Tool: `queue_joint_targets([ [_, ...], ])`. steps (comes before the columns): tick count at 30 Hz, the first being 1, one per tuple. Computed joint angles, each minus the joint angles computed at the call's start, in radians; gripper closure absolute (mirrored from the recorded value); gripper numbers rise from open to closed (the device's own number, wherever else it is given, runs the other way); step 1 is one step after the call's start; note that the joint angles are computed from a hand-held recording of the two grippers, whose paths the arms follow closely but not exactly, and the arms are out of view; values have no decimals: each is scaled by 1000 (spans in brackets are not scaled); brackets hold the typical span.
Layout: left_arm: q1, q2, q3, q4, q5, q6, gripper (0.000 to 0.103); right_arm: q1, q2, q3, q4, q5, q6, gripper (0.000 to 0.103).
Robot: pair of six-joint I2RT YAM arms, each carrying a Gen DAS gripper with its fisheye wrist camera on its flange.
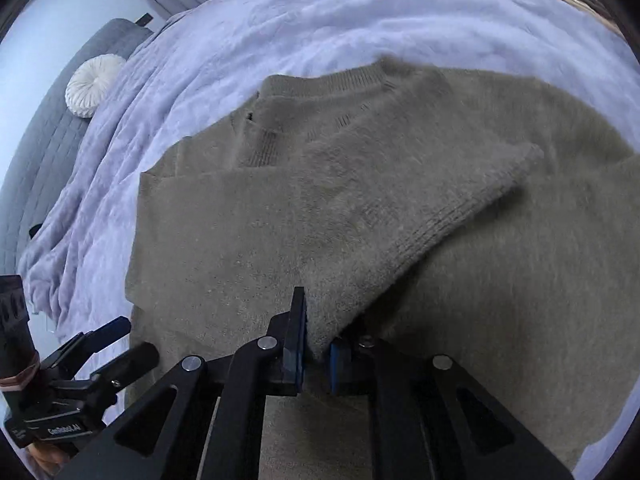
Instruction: Fold small clothes
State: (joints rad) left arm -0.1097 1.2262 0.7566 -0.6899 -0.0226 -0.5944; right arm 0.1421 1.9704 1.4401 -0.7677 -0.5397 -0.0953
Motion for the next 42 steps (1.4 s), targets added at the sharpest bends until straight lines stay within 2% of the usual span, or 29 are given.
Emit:
queue_joint_targets([
  [1, 15, -16, -15, -2, 8, 7, 7, -18, -10, -13, 15, -25, 37, 74],
  [2, 34, -27, -28, -1, 19, 18, 7, -40, -19, -20, 37, -50, 87, 68],
  [4, 66, -42, -40, -3, 37, 37, 7, -79, -19, -29, 100, -103, 197, 65],
  [5, 78, -44, -39, -2, 43, 42, 7, -84, -2, -6, 110, -104, 238, 67],
  [6, 89, -56, -41, -4, 51, 46, 7, -80, 5, 11, 123, -100, 260, 87],
  [7, 101, -70, -44, -2, 62, 50, 7, -71, 8, 30, 127, -89, 256, 96],
  [9, 132, -99, -49, 4, 92, 66, 7, -15, -14, 51, 136, -57, 183, 96],
  [13, 172, -104, -39, 8, 125, 100, 7, 133, -50, 35, 68, 50, -64, 94],
  [14, 176, -94, -31, 12, 132, 101, 7, 177, -57, 21, 55, 108, -104, 92],
  [15, 182, -87, -27, 18, 149, 104, 7, 214, -60, 5, 45, 164, -136, 80],
  [16, 188, -76, -23, 26, 169, 106, 7, 233, -74, -24, 49, 200, -147, 64],
  [17, 190, -68, -19, 31, 192, 108, 7, 232, -95, -62, 63, 202, -137, 59],
  [21, 169, 30, 7, 92, 287, 94, 7, 90, -128, -108, 7, 53, -64, 59],
  [26, 138, 191, 76, 202, 361, 36, 7, -189, -155, -177, -73, -135, -14, 59],
  [29, 132, 285, 141, 228, 378, 4, 9, -351, -133, -207, -101, -233, 12, 57],
  [31, 129, 336, 184, 239, 397, -5, 55, -420, -114, -235, -67, -296, 80, 57],
  [32, 134, 369, 210, 232, 435, 13, 91, -447, -107, -258, -31, -334, 126, 57],
  [33, 137, 392, 234, 219, 471, 16, 91, -464, -100, -273, -6, -366, 158, 56],
  [36, 122, 332, 248, 237, 473, 34, 91, -471, -80, -320, 78, -464, 240, 55],
  [39, 120, 268, 291, 218, 456, 50, 91, -440, -72, -354, 187, -484, 313, 55],
  [42, 147, 226, 321, 184, 448, 66, 91, -452, -75, -373, 362, -490, 471, 55],
])
